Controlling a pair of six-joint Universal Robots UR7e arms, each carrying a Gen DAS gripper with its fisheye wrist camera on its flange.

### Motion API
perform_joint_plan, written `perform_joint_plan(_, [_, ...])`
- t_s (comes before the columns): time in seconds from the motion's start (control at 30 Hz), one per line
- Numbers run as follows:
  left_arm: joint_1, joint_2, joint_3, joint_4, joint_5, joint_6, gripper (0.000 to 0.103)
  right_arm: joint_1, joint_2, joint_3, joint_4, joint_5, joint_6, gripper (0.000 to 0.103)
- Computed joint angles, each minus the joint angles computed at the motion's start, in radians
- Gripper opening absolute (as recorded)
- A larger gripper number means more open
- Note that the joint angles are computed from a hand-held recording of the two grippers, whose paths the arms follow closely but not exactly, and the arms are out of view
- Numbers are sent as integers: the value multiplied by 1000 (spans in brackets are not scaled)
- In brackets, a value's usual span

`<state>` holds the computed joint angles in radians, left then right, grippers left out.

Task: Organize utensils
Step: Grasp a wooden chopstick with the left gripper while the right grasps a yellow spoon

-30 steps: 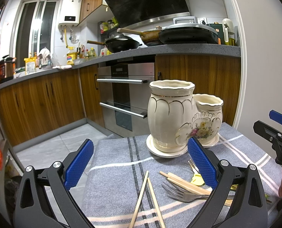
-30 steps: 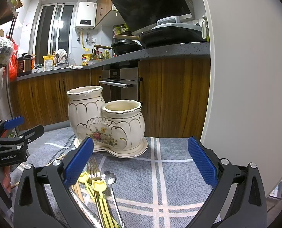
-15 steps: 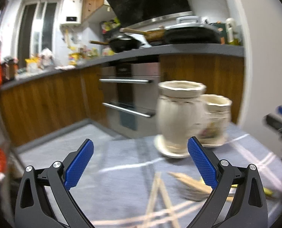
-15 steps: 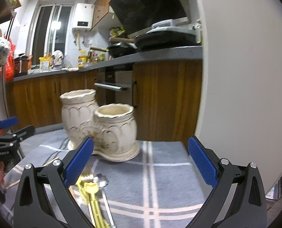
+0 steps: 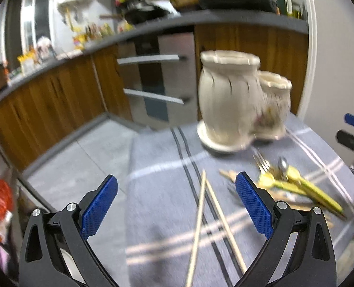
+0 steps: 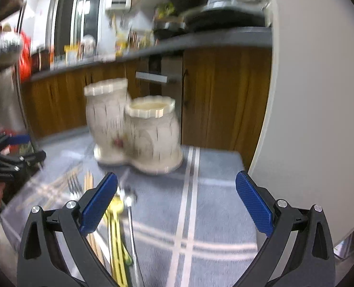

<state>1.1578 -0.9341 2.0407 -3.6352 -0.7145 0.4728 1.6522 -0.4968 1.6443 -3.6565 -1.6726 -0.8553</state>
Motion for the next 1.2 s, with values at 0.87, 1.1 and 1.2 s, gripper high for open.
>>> perform_joint_plan(0.87, [54,-85,41,373,-69,-165,43,4,-45,-68,647,-59,120,24])
perform_joint_plan(1.1, [60,-85,31,387,-62,-187,32,-7,-44,-73,682,-41,129,16])
perform_joint_plan(1.2, [57,-67,25,361,-44,-158,27,-4,-42,-65,658,-47,114,15])
